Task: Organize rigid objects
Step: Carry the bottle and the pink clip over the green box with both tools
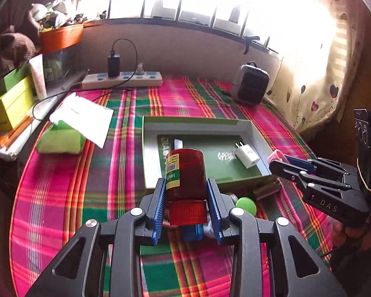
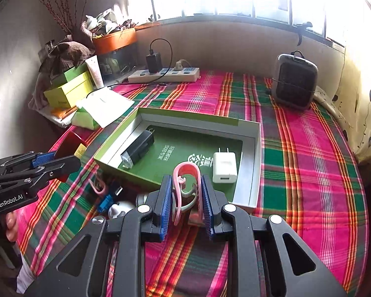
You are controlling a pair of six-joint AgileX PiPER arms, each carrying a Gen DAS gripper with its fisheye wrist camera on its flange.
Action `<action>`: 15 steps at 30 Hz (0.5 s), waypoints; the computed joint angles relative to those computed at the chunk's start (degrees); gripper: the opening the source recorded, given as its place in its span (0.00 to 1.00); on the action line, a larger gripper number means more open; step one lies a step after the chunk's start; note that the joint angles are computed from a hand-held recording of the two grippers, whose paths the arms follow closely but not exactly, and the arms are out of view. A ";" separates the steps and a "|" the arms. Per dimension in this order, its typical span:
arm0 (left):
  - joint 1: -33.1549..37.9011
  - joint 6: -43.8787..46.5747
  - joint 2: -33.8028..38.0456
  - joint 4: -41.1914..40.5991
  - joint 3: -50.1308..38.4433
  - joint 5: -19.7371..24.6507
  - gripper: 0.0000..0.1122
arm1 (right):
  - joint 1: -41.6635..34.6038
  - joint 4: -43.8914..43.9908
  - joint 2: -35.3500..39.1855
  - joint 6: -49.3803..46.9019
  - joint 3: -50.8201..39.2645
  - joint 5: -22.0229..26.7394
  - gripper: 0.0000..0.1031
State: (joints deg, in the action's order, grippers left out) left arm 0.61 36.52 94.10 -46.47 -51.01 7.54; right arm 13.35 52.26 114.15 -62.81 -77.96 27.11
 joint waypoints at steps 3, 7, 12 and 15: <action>0.15 -3.00 2.34 3.45 -3.71 1.23 0.28 | 0.22 -3.39 2.29 4.17 -3.96 1.57 0.24; 0.69 -1.35 6.43 1.77 -8.87 4.32 0.28 | 0.55 -6.72 5.76 8.50 -9.11 3.45 0.24; 0.71 -2.59 11.41 2.81 -14.71 6.79 0.28 | 1.02 -10.19 10.91 13.05 -16.05 6.30 0.24; 0.60 -6.36 14.02 6.18 -17.92 7.87 0.28 | 1.46 -12.61 13.95 15.99 -20.16 7.76 0.24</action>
